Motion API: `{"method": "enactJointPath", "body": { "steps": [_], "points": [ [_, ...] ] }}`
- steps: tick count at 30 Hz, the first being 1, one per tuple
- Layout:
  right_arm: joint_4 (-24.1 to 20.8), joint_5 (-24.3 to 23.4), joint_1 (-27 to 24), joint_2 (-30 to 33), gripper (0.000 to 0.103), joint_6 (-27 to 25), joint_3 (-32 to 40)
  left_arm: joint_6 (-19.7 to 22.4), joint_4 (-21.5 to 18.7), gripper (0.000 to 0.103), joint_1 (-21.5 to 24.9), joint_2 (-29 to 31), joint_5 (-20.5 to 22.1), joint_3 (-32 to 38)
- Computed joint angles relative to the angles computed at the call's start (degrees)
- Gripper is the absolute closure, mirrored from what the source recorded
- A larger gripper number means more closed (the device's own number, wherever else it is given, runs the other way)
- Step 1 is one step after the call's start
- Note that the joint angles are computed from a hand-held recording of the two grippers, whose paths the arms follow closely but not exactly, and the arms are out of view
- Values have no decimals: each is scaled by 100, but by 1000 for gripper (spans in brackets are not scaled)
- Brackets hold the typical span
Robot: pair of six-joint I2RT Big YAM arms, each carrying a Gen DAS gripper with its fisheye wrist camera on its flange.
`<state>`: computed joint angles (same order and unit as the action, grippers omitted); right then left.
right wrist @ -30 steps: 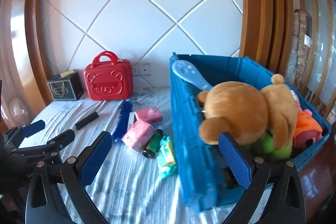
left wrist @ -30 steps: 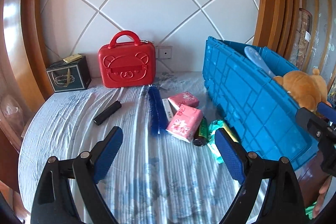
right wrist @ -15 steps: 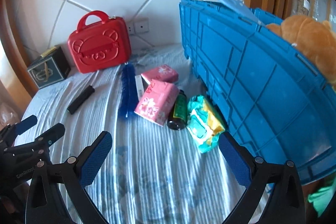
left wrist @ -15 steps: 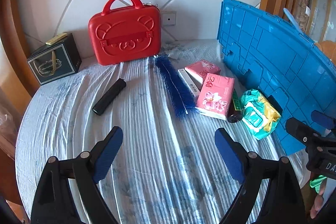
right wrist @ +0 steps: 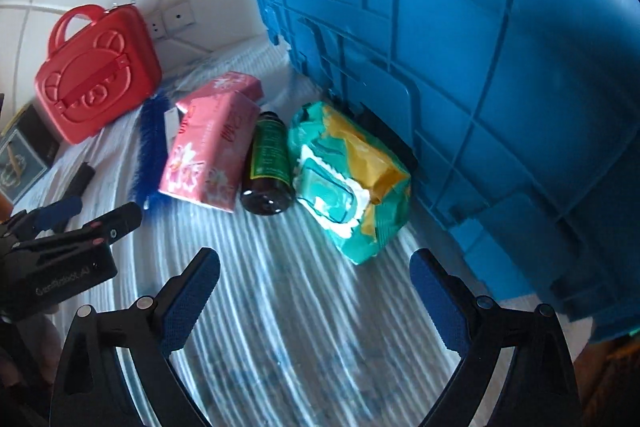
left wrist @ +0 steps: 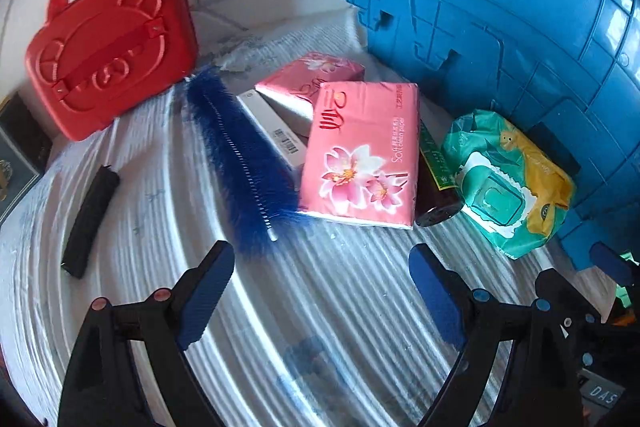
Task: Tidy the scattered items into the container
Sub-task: 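Grasp the pink tissue pack with the left tool while the right tool grasps the green wet-wipe pack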
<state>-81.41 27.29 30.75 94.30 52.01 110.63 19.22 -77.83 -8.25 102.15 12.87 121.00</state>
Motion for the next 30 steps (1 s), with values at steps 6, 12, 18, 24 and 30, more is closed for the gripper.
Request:
{"method": "enactJointPath", "body": {
  "steps": [6,12,18,24,30],
  "points": [
    [169,187,-219,-50,4,673,-493,262,-25,13,-247,474,142,330],
    [376,208,-498,143,1,600,-557,229,8,10,-386,945,-86,721],
    [574,221,-579,440,3,253,-366,148,51,14,-348,1070,0,620],
    [910,-404,-541,370,66,46,-412,151,279,16,-88,436,-217,-194],
    [1067,-1183,-258,167,73,69,-491,204,-31,16,206,-263,-386,-937]
  ]
}}
